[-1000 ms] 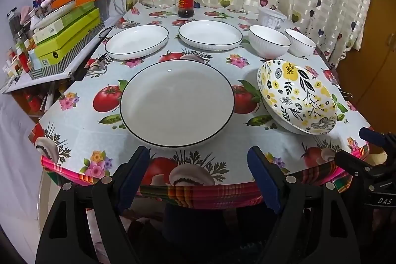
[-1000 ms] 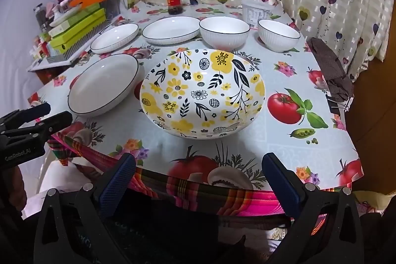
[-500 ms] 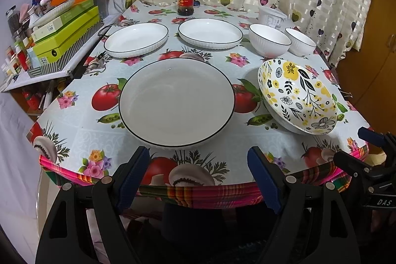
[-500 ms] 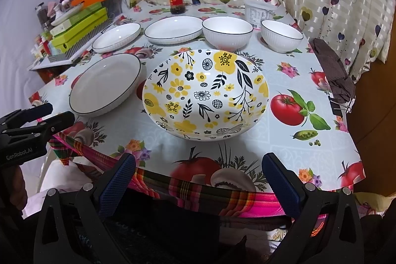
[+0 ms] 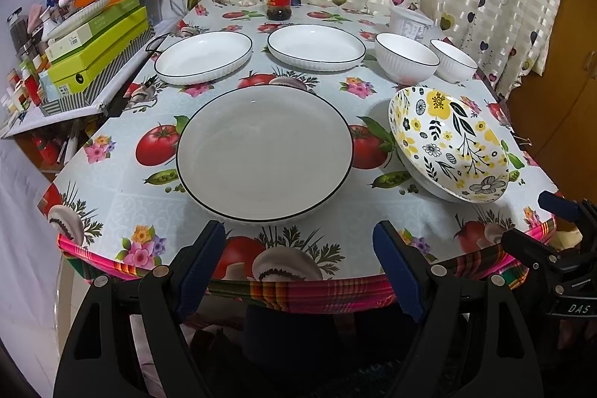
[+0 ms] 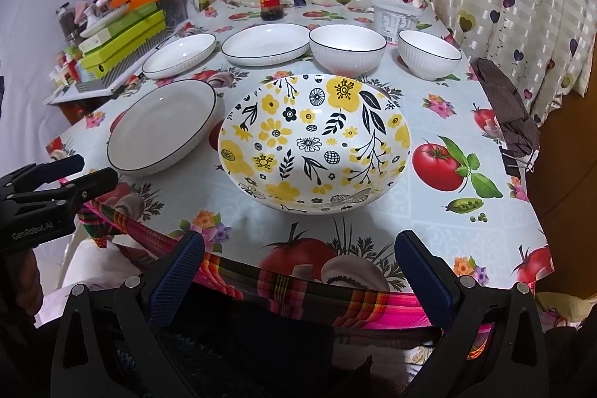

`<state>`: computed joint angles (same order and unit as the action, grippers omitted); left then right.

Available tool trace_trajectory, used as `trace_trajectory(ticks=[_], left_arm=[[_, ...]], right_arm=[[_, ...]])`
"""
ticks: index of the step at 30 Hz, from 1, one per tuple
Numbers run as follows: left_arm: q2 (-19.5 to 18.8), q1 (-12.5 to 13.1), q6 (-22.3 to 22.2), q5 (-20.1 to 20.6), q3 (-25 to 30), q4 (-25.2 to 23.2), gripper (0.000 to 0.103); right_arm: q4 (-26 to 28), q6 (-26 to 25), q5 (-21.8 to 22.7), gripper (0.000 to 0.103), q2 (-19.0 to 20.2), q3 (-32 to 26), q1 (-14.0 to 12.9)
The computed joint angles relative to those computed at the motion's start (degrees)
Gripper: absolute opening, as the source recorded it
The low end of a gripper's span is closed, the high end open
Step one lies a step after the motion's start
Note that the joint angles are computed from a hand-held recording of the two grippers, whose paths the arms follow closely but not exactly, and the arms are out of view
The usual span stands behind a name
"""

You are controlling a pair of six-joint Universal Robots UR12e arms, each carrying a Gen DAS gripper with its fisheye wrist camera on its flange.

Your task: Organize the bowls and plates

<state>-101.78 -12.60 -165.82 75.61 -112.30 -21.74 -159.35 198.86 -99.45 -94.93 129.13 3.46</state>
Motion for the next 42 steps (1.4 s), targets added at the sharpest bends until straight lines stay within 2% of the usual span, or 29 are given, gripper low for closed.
trace_trajectory(ticks=[42], left_arm=[[-0.11,-0.04,0.15,-0.73,0.15,-0.9,0.082]], right_arm=[[-0.47,-0.07,0.87,0.103,0.01,-0.15,-0.12]])
